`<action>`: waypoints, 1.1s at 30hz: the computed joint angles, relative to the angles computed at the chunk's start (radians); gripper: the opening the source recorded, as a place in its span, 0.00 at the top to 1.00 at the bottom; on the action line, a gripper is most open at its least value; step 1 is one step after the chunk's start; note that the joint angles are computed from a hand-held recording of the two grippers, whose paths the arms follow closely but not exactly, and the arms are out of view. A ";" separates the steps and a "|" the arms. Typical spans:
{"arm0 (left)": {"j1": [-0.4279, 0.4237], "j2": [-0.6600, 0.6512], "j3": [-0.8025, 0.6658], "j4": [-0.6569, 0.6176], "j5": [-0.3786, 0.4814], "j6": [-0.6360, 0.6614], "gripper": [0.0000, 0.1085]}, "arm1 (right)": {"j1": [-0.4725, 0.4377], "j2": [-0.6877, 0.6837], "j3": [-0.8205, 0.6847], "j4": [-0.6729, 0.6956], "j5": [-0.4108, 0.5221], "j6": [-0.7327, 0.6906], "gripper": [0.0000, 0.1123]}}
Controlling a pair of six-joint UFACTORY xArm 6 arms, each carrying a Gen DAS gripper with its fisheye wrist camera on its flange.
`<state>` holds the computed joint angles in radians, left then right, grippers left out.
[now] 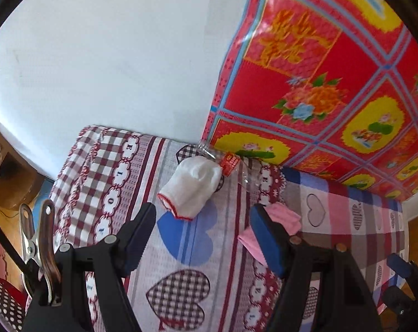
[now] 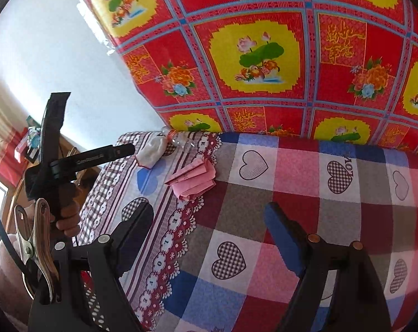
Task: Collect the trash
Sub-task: 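Close the left tool on the white glove while the right tool grips the pink paper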
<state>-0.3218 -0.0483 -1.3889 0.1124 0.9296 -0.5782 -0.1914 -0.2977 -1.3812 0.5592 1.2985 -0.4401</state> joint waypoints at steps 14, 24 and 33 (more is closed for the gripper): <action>0.047 0.117 -0.044 -0.043 -0.014 0.060 0.32 | 0.076 0.074 -0.010 -0.056 -0.063 0.058 0.24; 0.038 0.160 -0.059 -0.003 -0.029 0.053 0.33 | 0.145 0.172 -0.076 -0.086 -0.088 0.073 0.24; 0.043 0.188 -0.063 -0.009 -0.040 0.042 0.51 | 0.206 0.236 -0.091 -0.129 -0.133 0.081 0.24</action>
